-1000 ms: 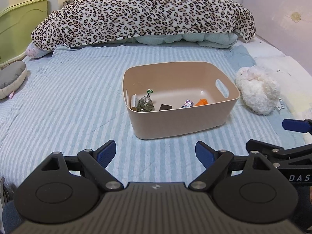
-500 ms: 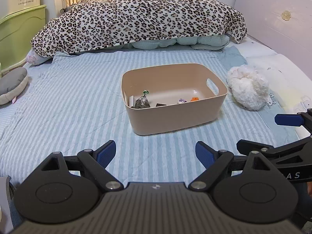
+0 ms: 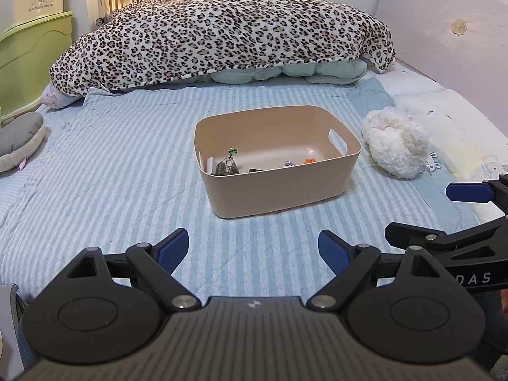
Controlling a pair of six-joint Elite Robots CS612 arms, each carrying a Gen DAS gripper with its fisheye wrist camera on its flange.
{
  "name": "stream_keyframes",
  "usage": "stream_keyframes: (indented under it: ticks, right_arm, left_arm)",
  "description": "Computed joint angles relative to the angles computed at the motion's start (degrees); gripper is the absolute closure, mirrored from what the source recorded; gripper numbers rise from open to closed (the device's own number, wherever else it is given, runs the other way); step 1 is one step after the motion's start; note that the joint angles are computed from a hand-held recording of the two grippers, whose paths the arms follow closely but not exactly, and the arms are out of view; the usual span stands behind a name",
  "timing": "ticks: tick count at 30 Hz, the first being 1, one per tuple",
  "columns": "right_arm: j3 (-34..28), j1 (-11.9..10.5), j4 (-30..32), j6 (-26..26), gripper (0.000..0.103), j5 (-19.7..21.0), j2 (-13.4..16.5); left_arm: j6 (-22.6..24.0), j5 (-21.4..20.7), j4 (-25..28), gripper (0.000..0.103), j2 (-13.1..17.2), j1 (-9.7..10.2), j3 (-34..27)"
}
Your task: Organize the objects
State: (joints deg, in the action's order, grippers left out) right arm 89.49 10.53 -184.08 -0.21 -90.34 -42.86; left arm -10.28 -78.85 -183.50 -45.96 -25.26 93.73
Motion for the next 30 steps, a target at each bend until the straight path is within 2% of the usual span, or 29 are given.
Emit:
stream_keyframes:
  ticks: [10, 30]
  right_arm:
    - [1.01, -0.07, -0.73, -0.54, 0.000, 0.10, -0.70]
    - [1.41, -0.30, -0.55, -0.53, 0.000, 0.01, -0.90]
  left_arm:
    - [0.20, 0.56, -0.18, 0.013, -0.30, -0.16, 0.50]
    - [0.82, -1.02, 0.55, 0.012, -0.47, -0.28, 0.84]
